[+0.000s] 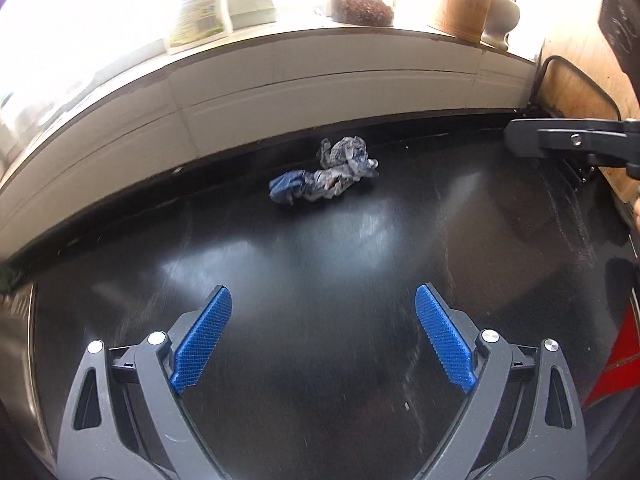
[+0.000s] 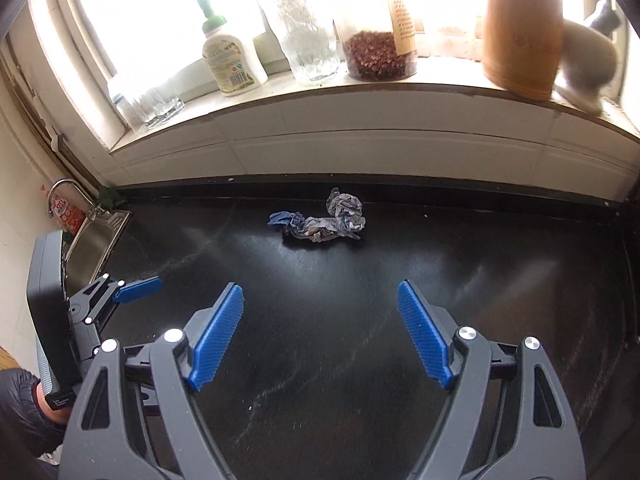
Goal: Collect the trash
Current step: 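Return both tools to the counter toward the crumpled foil and cloth, then grasp the crumpled foil with the right tool while the left grasps the blue-foil wrapper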
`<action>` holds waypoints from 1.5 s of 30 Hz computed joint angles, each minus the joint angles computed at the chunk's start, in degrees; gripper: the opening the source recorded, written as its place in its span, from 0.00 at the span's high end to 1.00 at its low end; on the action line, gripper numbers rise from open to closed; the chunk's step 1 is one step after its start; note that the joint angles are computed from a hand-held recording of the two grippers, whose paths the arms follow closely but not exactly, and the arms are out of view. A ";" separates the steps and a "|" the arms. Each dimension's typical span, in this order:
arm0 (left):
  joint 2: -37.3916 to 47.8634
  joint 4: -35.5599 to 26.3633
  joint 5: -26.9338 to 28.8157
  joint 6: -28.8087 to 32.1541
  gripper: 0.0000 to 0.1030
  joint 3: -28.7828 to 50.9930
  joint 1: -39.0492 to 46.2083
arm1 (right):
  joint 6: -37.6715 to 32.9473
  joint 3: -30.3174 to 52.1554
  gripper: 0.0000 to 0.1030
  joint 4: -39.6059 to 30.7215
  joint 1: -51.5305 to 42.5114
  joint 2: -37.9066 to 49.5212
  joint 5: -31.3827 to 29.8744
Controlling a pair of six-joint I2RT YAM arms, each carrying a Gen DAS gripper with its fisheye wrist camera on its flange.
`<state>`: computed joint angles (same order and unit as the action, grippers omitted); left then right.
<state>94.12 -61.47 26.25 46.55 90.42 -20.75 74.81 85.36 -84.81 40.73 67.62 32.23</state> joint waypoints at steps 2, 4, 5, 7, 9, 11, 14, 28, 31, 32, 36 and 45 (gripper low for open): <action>4.03 2.19 0.46 0.25 0.12 2.59 -2.27 | -10.09 -4.10 0.25 7.71 -9.30 -1.49 -4.91; 8.70 3.88 0.70 0.81 0.12 5.90 -4.52 | -17.67 -7.20 0.26 13.34 -16.84 -1.64 -9.74; 11.12 4.91 0.25 1.23 0.12 7.56 -5.72 | -21.94 -9.17 0.28 16.83 -21.45 -1.31 -12.91; 16.10 6.32 -0.53 2.29 0.12 11.40 -7.84 | -27.87 -11.81 0.31 21.61 -28.26 0.35 -17.92; 19.47 7.75 -1.52 2.69 0.12 13.92 -9.33 | -32.12 -13.80 0.33 25.41 -33.16 2.33 -21.69; 24.66 6.83 -2.03 3.10 0.12 19.23 -10.81 | -35.29 -15.13 0.37 28.30 -36.76 4.87 -24.76; 30.51 3.68 -0.93 3.95 0.12 26.20 -12.18 | -38.19 -17.13 0.43 32.08 -40.40 7.79 -28.31; 32.65 2.59 -1.73 6.86 0.61 25.38 -16.24 | -38.93 -17.40 0.69 34.20 -41.42 7.36 -29.72; 27.48 4.85 -2.92 5.92 0.67 18.82 -16.46 | -36.15 -15.76 0.69 30.97 -38.87 3.68 -27.03; 25.86 5.38 -3.17 5.81 0.67 16.89 -16.49 | -34.98 -14.96 0.69 29.98 -37.48 3.25 -25.76; 16.67 7.17 -3.45 3.37 0.67 7.33 -15.80 | -29.27 -11.88 0.69 23.53 -30.70 -0.55 -19.97; -1.08 3.57 -3.42 -3.75 0.67 -5.72 -11.16 | -2.14 -4.57 0.69 4.40 -1.51 -2.09 -2.19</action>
